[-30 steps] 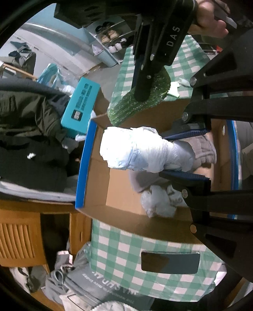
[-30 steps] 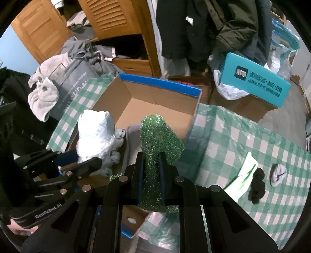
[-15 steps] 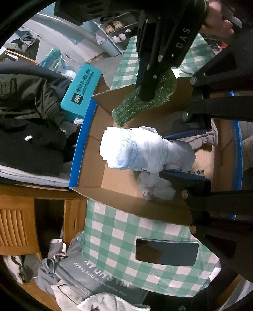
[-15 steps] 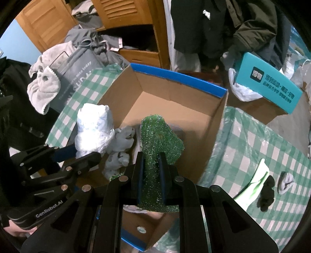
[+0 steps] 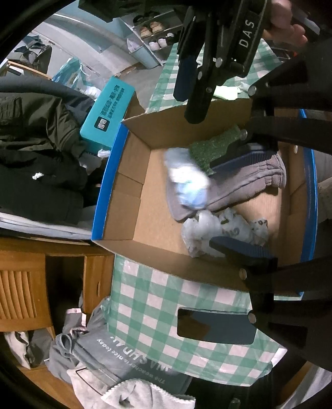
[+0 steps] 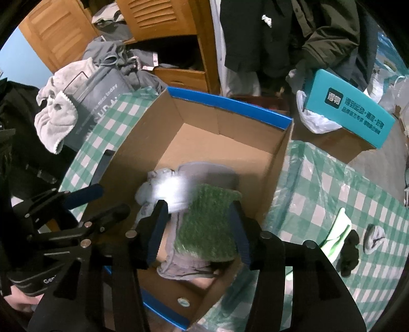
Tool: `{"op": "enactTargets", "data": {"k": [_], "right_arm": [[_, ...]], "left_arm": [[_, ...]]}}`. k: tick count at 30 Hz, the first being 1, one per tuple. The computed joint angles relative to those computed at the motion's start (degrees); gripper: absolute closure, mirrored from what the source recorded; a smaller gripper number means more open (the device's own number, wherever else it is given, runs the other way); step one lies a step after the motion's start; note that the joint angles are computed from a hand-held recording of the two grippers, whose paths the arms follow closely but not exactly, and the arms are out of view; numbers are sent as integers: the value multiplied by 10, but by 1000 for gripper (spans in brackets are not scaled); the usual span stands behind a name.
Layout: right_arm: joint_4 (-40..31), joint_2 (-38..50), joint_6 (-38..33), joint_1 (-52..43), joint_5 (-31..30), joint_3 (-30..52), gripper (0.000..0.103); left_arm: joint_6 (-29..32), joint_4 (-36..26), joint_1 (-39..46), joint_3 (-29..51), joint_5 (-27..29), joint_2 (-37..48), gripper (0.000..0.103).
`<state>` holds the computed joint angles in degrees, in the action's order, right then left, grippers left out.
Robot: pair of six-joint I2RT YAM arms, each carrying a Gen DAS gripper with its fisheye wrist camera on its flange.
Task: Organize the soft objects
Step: 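Open both grippers to drop the socks and sparkly cloth into the box, then move both grippers back over the table toward the light green cloth and black gloves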
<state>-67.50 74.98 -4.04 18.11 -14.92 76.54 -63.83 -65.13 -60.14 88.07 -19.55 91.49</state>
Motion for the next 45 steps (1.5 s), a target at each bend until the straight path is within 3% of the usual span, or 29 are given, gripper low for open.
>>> {"op": "enactTargets", "data": {"k": [8, 27, 39, 45], "right_arm": [[-18, -15, -33, -65, -17, 0, 49], [-60, -30, -171, -272, -72, -20, 49], [-90, 3, -284, -434, -108, -12, 49], [-91, 32, -338, -511, -115, -3, 49]], "left_arm": [[1, 6, -8, 27, 9, 20, 46], [36, -24, -47, 189, 24, 151, 45], [60, -89, -66, 369, 26, 271, 45], [74, -150, -71, 527, 42, 370, 45]]}}
